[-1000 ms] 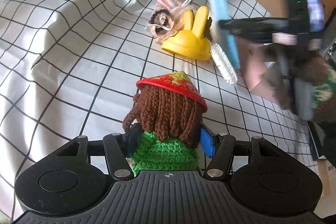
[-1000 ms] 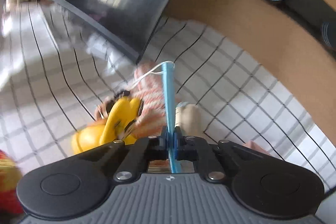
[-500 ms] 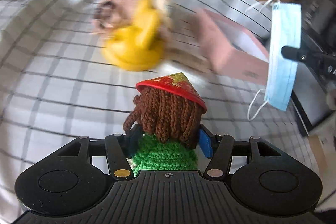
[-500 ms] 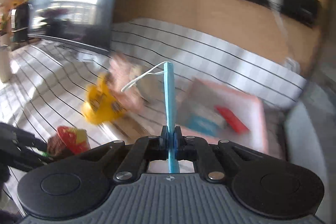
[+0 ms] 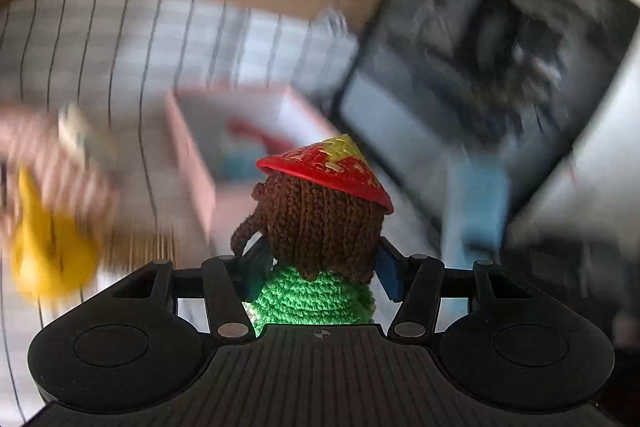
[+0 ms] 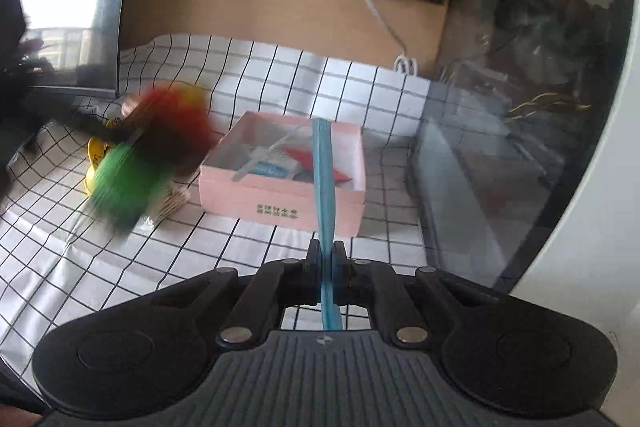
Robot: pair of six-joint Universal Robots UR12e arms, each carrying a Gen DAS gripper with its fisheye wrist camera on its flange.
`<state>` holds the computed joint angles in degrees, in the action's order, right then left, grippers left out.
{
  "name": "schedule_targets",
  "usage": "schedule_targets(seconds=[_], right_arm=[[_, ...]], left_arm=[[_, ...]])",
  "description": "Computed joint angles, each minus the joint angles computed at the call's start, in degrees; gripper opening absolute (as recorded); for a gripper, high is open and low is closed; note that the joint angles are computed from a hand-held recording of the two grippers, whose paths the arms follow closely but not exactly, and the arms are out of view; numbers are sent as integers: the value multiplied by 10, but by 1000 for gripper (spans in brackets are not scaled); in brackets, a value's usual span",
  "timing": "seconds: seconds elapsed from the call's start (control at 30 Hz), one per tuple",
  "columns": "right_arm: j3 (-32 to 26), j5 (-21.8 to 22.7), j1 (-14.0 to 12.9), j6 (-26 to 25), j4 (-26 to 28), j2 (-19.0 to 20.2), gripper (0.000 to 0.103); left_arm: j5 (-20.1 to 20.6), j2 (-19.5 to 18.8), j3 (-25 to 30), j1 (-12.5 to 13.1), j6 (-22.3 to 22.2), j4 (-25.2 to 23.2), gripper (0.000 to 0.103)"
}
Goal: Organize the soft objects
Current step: 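Lower the doll into the pink box with the left while the right drops the mask in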
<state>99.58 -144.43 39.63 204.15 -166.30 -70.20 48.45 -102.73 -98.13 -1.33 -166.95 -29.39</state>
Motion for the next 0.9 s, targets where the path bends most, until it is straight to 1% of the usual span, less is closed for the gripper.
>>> schedule_targets(seconds=[0.03, 0.1, 0.13, 0.27, 0.3, 0.33, 0.4, 0.43, 0.47, 0.53, 0.57, 0.6, 0.63, 0.67, 0.73, 0.8, 0.83, 0.9], right_arm=[[2, -8, 2, -4, -10, 1, 4], [4, -15, 3, -6, -21, 2, 4], [6, -18, 3, -5, -25, 1, 4], [13, -30, 5, -11, -29, -1, 4], [14, -34, 6, -11, -27, -1, 4], [15, -38, 6, -9, -24, -1, 4], [19, -42, 5, 8, -11, -5, 4], [21, -41, 5, 20, -1, -7, 4], [23, -38, 3, 31, 7, -9, 4], [23, -28, -1, 46, 18, -13, 4], [21, -21, -5, 43, 15, -13, 4], [18, -11, -9, 33, 1, -13, 4], [12, 1, -14, 14, -24, -11, 5], [5, 12, -20, -6, -49, -9, 5], [-15, 45, -34, -50, -100, -3, 5], [-45, 89, -55, -87, -131, 4, 5], [-66, 106, -67, -101, -131, 12, 5], [-106, 136, -87, -113, -98, 27, 5]], left_arm=[[5, -14, 18, -7, -23, 22, 60], [18, -52, 64, -27, -76, 68, 60], [22, -70, 85, -34, -106, 82, 60], [48, -148, 170, -69, -241, 106, 62], [54, -165, 189, -75, -253, 92, 62], [71, -176, 202, -82, -252, 67, 60], [126, -182, 212, -97, -227, 26, 60], [133, -180, 207, -98, -222, 27, 60], [123, -175, 194, -95, -225, 43, 60], [89, -159, 166, -82, -231, 74, 60], [73, -149, 152, -74, -230, 94, 60], [62, -136, 131, -66, -224, 113, 60], [54, -121, 108, -58, -213, 126, 60], [44, -104, 85, -49, -202, 131, 60], [19, -77, 46, -32, -177, 122, 60], [4, -52, 11, -16, -158, 102, 60], [-1, -37, -7, -7, -152, 91, 60], [1, -18, -38, 8, -159, 84, 60]])
